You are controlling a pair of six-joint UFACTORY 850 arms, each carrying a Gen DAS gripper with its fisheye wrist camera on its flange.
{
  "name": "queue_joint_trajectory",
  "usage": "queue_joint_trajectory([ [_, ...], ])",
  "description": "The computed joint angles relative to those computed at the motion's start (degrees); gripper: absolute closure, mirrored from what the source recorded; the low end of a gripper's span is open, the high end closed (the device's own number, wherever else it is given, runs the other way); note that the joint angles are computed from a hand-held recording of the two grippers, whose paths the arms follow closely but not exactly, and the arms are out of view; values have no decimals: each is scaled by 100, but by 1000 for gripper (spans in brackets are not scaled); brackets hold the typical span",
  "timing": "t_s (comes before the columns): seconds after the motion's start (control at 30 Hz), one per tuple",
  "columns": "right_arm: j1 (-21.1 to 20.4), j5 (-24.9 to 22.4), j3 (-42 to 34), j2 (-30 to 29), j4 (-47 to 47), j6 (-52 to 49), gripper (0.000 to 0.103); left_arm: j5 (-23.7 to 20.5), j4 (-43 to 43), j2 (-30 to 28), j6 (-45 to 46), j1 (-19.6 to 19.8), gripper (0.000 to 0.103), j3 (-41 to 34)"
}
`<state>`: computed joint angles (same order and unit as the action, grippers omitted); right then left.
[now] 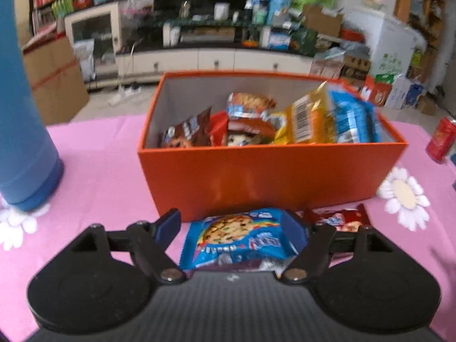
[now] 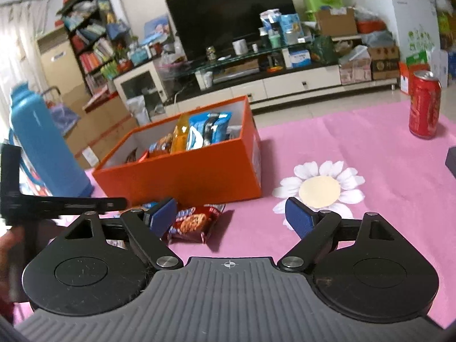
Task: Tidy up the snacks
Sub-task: 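Move both tools back toward the blue cookie packet on the table, then close the left tool on the blue cookie packet and lift it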
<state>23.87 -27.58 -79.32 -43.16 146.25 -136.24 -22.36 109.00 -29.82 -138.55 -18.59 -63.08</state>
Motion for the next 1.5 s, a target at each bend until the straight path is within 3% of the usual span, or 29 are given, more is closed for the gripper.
queue_joint_trajectory([
  [0.1, -24, 46, -49, -17, -57, 29, 29, 172, -415, -143, 280, 78, 31, -125],
  [0.2, 2, 152, -140, -51, -198, 173, 29, 505, 268, -10, -591, 163, 32, 162],
  [0.33, 36, 183, -214, -71, -406, 388, 28, 702, 351, 250, -737, 107, 32, 645],
  [0.53, 187, 228, -246, -77, -692, 388, 25, 334, -303, 618, 448, -392, 42, 1208],
  [0.63, 230, 249, -257, -87, -781, 384, 25, 166, -36, 847, 205, -512, 40, 1424],
  [0.77, 275, 352, -304, -129, -638, 159, 24, -202, 424, 908, -395, -261, 25, 1225],
  [0.9, 257, 495, -478, -262, -978, 626, 24, 433, 1245, 537, -1343, 223, 24, 634],
  [1.0, 245, 579, -568, -330, -1116, 779, 24, 347, 221, 173, -391, 260, 25, 190],
  [1.07, 251, 611, -601, -357, -1168, 809, 24, 493, -10, 53, -156, 286, 36, 40],
  [1.13, 257, 628, -625, -372, -1281, 905, 24, 744, -104, -40, 75, 278, 40, -37],
  [1.2, 259, 625, -611, -364, -1288, 894, 24, 707, -334, -55, 489, 178, 40, 3],
  [1.4, 237, 524, -506, -285, -1044, 656, 22, 327, 229, 228, 578, -262, 42, 521],
  [1.5, 226, 550, -535, -302, -1269, 929, 22, 428, 513, 361, 635, -396, 42, 682],
])
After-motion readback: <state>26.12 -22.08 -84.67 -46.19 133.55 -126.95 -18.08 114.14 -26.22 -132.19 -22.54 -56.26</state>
